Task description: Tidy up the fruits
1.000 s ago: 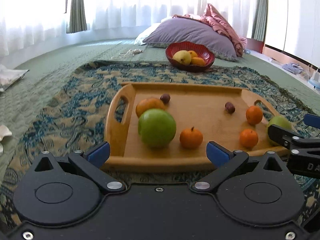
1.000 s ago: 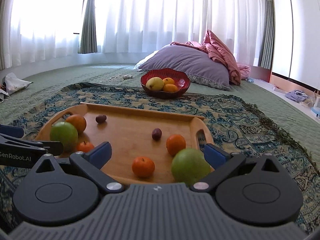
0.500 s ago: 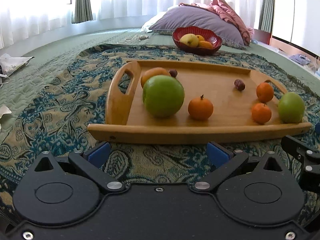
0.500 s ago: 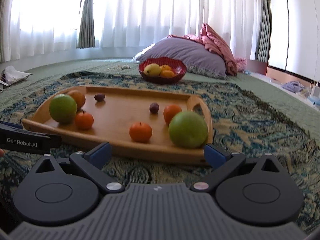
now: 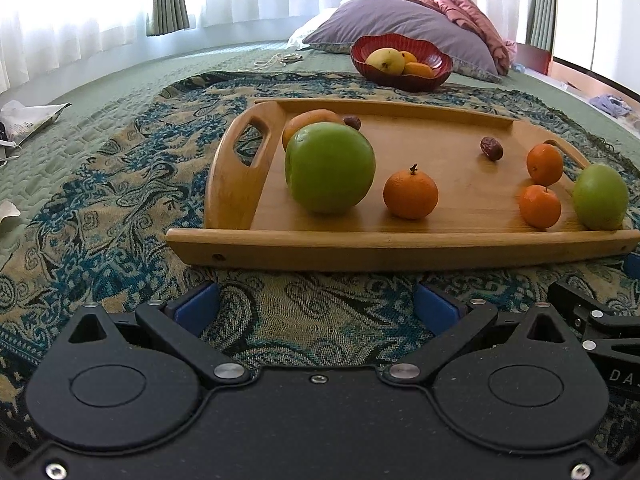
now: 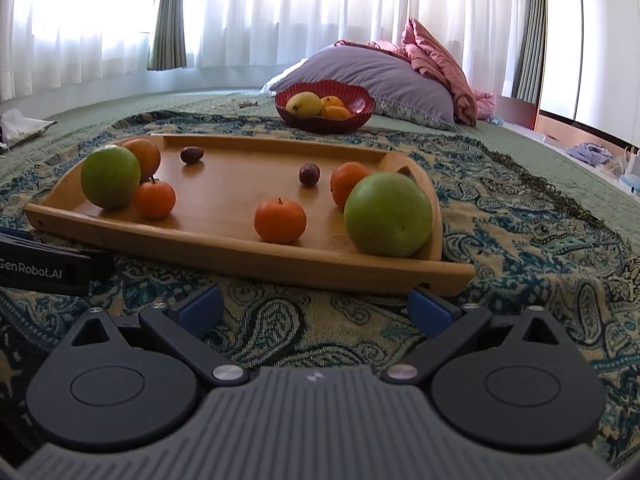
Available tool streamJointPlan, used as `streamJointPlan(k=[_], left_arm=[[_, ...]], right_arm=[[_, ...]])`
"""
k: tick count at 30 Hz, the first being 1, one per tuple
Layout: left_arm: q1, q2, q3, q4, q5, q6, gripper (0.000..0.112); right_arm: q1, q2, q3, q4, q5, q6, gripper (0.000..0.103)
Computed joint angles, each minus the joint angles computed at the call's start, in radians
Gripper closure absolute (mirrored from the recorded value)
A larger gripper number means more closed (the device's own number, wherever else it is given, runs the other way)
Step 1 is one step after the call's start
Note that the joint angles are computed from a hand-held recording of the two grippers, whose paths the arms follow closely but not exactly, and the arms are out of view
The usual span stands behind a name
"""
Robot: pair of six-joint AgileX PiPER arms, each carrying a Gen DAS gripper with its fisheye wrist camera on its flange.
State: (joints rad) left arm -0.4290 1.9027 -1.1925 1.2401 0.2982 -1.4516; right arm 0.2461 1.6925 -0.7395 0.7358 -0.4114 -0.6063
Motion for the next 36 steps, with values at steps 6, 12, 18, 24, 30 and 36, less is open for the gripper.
streamJointPlan(k=[6,12,18,24,30,36], left_arm=[[0.008,0.005,0.001,0.013,-0.016,-0.017,0.009],[0.009,0.006,0.001,0.008,-0.015,-0.016,0.009],[0.016,0.006,-0.008,-0.053,-0.018,0.034,0.009],[0.01,0.009,-0.009,-0.045,-0.009,0.024,0.009],[0.011,0.012,-0.016,-0.076,-0.006,0.056,0.009],[0.011,0.012,-0.014,-0.074,-0.007,0.054,0.009]], right_arm=[[-0.011,0.01,-0.01,-0.007,0.026,0.012,0.0],[-0.016,0.017,-0.021,0.011,0.046,0.002,0.0],[-0.014,0.022,-0.026,0.028,0.047,-0.017,0.0],[-0.019,0.024,-0.031,0.019,0.06,-0.011,0.0],[-0.021,0.025,-0.029,0.005,0.057,-0.001,0.0],[-0.022,0.026,-0.029,0.006,0.059,-0.002,0.0]])
